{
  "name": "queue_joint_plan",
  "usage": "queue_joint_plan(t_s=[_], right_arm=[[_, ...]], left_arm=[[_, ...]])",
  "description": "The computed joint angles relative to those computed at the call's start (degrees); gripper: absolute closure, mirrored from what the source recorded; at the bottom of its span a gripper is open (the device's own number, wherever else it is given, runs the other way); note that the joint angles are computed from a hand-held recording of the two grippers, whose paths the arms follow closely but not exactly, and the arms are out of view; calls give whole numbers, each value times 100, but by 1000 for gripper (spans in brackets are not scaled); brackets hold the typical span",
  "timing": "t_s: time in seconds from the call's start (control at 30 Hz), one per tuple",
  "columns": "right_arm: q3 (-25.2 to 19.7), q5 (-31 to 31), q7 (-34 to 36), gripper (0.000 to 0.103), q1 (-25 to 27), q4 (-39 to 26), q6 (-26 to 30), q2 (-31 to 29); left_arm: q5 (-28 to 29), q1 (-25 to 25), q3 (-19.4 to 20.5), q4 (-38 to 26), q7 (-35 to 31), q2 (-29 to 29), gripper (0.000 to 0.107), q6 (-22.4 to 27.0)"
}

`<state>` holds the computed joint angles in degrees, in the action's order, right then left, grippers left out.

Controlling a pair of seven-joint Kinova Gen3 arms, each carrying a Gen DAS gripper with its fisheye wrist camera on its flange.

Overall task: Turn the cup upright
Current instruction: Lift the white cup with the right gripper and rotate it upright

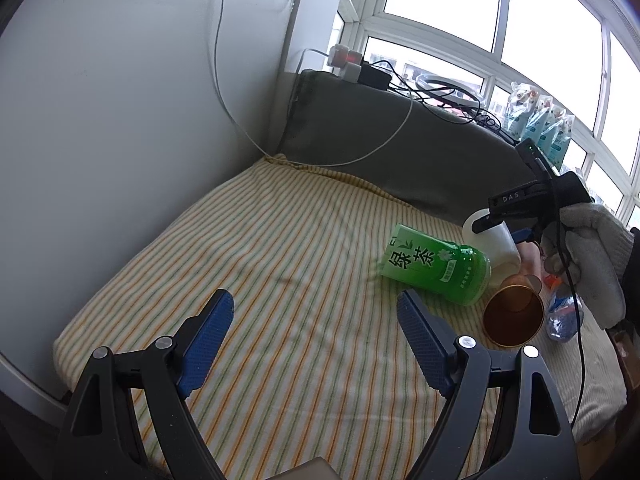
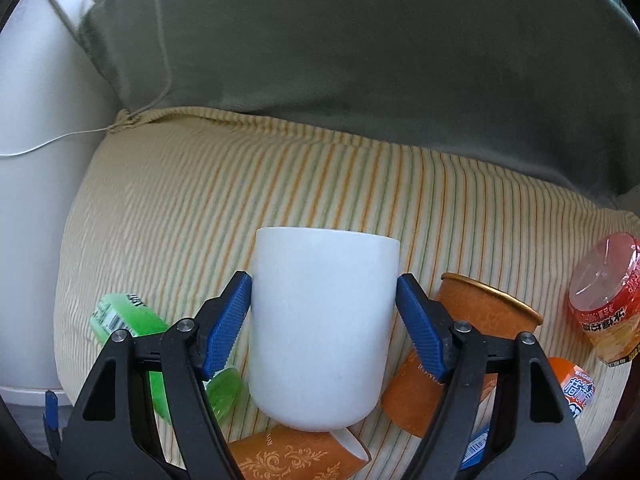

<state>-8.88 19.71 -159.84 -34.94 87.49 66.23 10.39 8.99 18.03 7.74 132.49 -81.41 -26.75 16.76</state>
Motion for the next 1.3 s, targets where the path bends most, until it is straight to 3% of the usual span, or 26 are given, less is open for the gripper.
queue_joint_plan(t_s=[0.3,0.6,0.97,1.3], right_arm=[[-246,1091,-889,28,-390,278,-81,-497],[-871,2067,-1745,28,-668,489,163,-1079],[-1997,2266,-2444,28,-899,716,854,-1721],[-2679,1734,-3005,28,-950,1147,922,-2155]], left_arm=[[-103,-160,292,-54,151,-163,24,99],[-212,-242,534,-137,296,-392,24,241],[-273,-149,791,-214,358,-631,24,435],[-303,-64,1128,-355,393,-665,24,607]])
